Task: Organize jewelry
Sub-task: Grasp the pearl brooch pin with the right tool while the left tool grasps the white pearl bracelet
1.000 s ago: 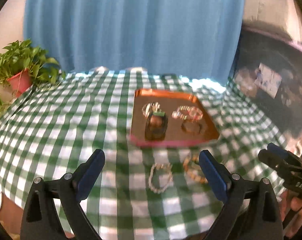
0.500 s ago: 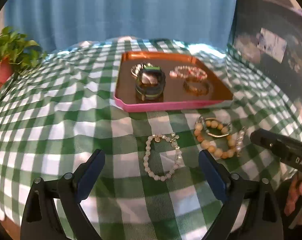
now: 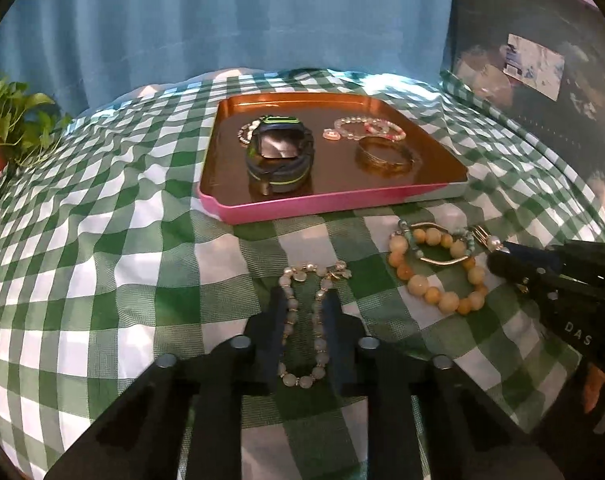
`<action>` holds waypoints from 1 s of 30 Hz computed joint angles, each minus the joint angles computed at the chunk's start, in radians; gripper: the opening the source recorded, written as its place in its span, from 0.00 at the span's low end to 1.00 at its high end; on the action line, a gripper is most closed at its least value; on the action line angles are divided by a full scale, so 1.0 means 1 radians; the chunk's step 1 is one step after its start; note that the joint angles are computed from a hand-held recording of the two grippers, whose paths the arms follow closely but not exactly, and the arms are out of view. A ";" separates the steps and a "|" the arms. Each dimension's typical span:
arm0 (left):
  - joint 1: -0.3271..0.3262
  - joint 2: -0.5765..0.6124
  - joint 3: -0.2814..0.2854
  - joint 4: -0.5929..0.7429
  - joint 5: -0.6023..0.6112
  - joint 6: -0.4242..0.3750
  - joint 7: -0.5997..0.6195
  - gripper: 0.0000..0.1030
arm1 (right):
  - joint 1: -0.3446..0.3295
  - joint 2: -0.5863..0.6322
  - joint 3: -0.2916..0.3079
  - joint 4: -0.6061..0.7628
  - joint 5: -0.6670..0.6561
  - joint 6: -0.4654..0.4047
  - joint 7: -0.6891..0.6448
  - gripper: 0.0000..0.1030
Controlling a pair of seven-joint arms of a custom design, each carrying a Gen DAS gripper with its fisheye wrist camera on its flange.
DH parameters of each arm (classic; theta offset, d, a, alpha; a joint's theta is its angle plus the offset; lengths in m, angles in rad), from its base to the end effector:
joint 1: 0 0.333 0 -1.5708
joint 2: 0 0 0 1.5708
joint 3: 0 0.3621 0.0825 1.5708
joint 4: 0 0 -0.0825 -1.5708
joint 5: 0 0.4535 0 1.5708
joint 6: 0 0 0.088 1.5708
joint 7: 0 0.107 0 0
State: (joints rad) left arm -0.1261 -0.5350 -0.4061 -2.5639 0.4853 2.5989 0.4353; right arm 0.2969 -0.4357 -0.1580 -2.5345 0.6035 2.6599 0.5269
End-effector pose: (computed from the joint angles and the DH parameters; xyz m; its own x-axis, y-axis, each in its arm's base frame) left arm 0.3943 -0.2534 0.4932 0.2195 -0.9739 0.0568 -0.7181 -0.2007 -0.6664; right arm 0.4833 0.0480 0.4870 0.6446 -0.7636 0.0375 -0.5651 -0.5089 -0.6494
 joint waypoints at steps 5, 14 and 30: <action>-0.026 -0.011 0.012 -0.001 -0.028 -0.019 0.020 0.11 | -0.001 -0.017 -0.040 0.011 0.046 -0.061 -0.037 0.09; -0.077 -0.071 0.001 -0.020 -0.096 -0.059 0.015 0.05 | -0.002 -0.119 -0.071 -0.039 0.116 -0.138 -0.229 0.09; -0.031 -0.144 -0.032 -0.043 -0.142 -0.101 -0.029 0.82 | -0.039 -0.128 -0.074 -0.029 0.231 -0.117 -0.212 0.93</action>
